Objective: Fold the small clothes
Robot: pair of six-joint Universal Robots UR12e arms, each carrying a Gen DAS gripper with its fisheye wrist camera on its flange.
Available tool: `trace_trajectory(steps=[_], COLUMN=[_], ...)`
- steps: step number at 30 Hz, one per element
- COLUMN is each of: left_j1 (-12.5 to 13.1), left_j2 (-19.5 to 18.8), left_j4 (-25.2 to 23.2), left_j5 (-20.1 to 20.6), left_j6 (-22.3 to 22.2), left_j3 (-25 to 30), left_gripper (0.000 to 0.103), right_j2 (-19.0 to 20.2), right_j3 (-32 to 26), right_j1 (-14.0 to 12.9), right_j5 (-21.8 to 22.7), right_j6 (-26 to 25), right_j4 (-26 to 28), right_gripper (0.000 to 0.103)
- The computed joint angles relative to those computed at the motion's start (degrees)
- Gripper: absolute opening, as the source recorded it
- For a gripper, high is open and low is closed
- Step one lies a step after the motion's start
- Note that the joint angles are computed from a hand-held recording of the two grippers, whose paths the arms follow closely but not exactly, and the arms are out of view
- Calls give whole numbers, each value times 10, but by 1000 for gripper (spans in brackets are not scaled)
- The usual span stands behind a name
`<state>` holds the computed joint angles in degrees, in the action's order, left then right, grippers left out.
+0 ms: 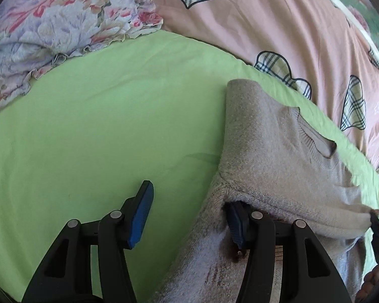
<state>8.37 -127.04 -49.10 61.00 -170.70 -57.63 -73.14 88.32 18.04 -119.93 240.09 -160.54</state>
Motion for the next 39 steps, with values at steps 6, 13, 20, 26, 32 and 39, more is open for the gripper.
trace_trajectory(steps=[6,13,20,26,32,39], left_j1=[4,3,4,16,16,-27], left_j2=[1,3,0,0,-16,-147], left_j4=[-3,1,-3,-136,-190,-368], left_j5=[-13,-13,-19,-94,-119,-40], left_j6=[-7,-9,-10,86,120,138], left_j3=[-3,-7,-3,26,79,322], left_gripper=[56,56,57,59,79,78], right_j2=[-4,-16,-7,-20,-23,-21], right_j3=[-21,14,-23,-2,2,-5], right_j1=[-10,-18,3,-18,-8,-19], right_j5=[51,66,-39,53,-3,30], right_j6=[1,68,-20,41,11,16], right_j4=[95,67,97,163,143,158], right_gripper=[15,68,12,30,57,57])
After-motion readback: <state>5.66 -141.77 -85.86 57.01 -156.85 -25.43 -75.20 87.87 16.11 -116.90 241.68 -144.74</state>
